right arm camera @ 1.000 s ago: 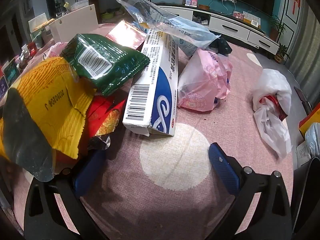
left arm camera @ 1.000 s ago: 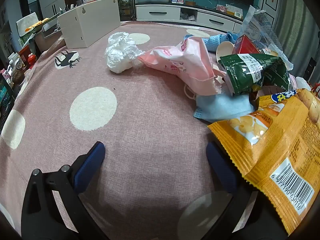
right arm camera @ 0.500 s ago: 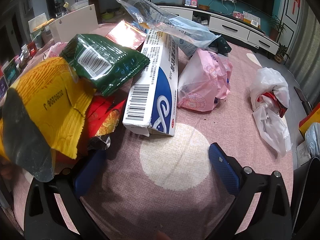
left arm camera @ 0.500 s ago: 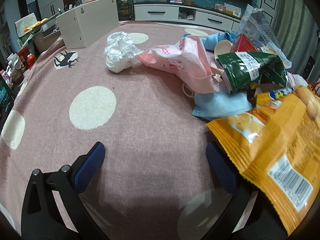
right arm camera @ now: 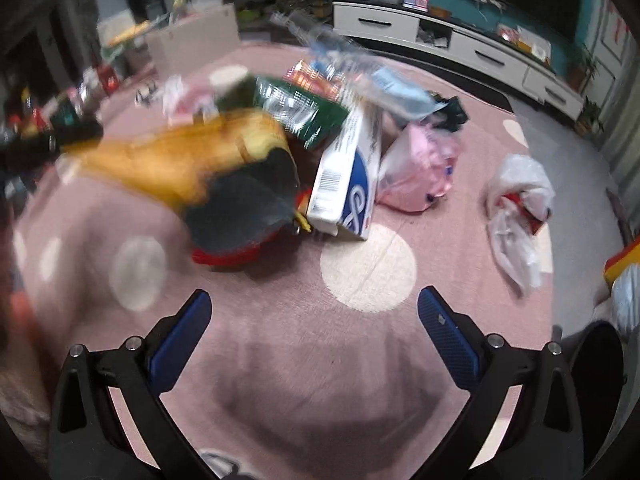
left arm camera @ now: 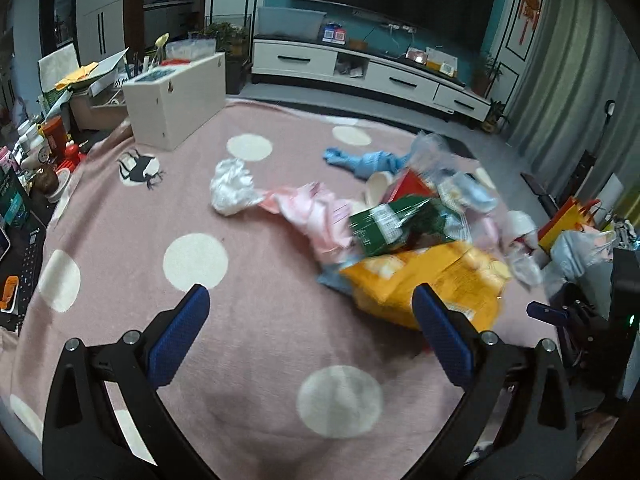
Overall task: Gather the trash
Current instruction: 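Move the left tool toward the yellow chip bag on the rug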
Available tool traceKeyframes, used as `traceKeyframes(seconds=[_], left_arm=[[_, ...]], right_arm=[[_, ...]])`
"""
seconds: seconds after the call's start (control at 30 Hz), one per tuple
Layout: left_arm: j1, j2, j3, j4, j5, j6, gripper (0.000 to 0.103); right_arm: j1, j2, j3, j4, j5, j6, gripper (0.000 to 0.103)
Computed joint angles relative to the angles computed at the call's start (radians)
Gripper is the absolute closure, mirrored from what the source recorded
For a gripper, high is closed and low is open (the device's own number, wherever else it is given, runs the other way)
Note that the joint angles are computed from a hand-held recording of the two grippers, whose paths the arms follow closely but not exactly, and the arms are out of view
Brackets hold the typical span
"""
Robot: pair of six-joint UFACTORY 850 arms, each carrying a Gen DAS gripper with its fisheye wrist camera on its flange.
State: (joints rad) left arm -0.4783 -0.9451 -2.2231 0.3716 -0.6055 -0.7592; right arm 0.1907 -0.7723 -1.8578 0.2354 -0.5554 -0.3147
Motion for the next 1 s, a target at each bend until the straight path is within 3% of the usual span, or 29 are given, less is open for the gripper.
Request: traceKeyframes(seconds=[0.23, 0.53, 0.6, 0.7, 1.0], left_arm=[[-0.026, 0.027, -0.012, -0.069, 0.034, 0.06, 0.003], [-0.067, -0.061, -0.184, -0.039, -0.043, 0.061, 0.003], [-0.073, -0.078, -0.21, -0.037, -0.066, 0.062, 0.003], [-0.077, -0.085, -0.214, -0.063, -0.077, 0.077, 0.003], [-0.095, -0.069, -0.168, -0.06, -0.065, 0.04, 0.003]], right_arm=[[-0.041, 0.069, -0.026, 0.144, 0.027, -0.044, 0.002], [-0.046, 0.03, -0.116, -0.024, 0.076, 0.129, 0.002], [-0.057, 0.018, -0.122, 0.001, 0.064, 0.129, 0.002], [-0.071, -0.002, -0.139, 0.03, 0.028, 0.138, 0.002], [-0.104, 0.013, -0.093, 0.134, 0.039, 0.11, 0.002]])
